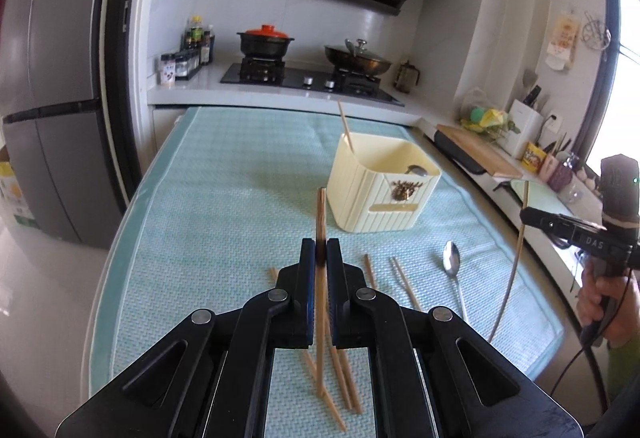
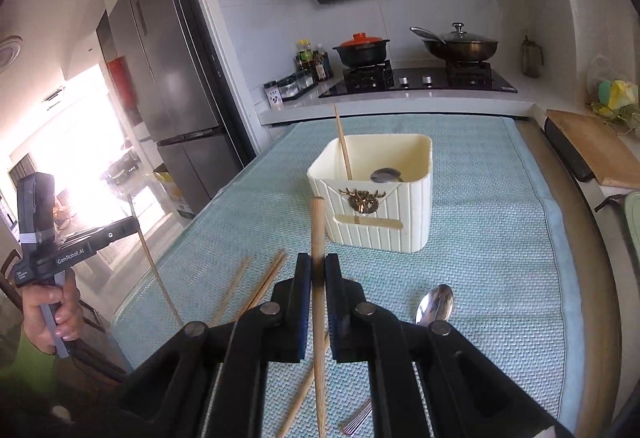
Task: Organize utensils
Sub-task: 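Lower the chopstick into the cream holder with the left tool while the right tool drops its chopstick in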
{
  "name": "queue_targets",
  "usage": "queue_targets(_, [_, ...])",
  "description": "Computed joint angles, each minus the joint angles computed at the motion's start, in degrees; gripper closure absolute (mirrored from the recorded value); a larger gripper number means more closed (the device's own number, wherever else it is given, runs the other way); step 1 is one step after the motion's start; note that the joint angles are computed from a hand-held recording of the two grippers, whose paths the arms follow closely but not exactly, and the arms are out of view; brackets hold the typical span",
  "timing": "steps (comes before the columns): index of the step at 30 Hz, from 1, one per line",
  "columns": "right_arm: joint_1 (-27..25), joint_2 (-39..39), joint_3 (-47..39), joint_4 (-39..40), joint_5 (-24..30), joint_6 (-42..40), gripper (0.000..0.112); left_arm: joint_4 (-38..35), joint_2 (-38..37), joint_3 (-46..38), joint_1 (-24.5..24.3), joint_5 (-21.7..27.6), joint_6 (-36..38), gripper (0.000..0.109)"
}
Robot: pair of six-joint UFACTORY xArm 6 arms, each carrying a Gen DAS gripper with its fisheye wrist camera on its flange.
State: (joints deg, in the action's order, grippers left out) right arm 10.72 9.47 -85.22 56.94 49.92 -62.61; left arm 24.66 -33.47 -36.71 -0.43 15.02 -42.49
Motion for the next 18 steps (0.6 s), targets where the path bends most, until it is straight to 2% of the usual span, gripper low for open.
queue_targets(13, [-0.5, -7.3, 4.2, 5.0, -2.3, -5.6, 0.105, 6.9, -4.6, -0.2, -0.3, -1.3, -5.7, 0.105])
queue_targets(18, [0.0, -7.2, 2.9, 5.9, -3.7, -6.1, 0.105, 5.1, -3.1, -2.3, -0.1, -3.1, -4.1, 0.105])
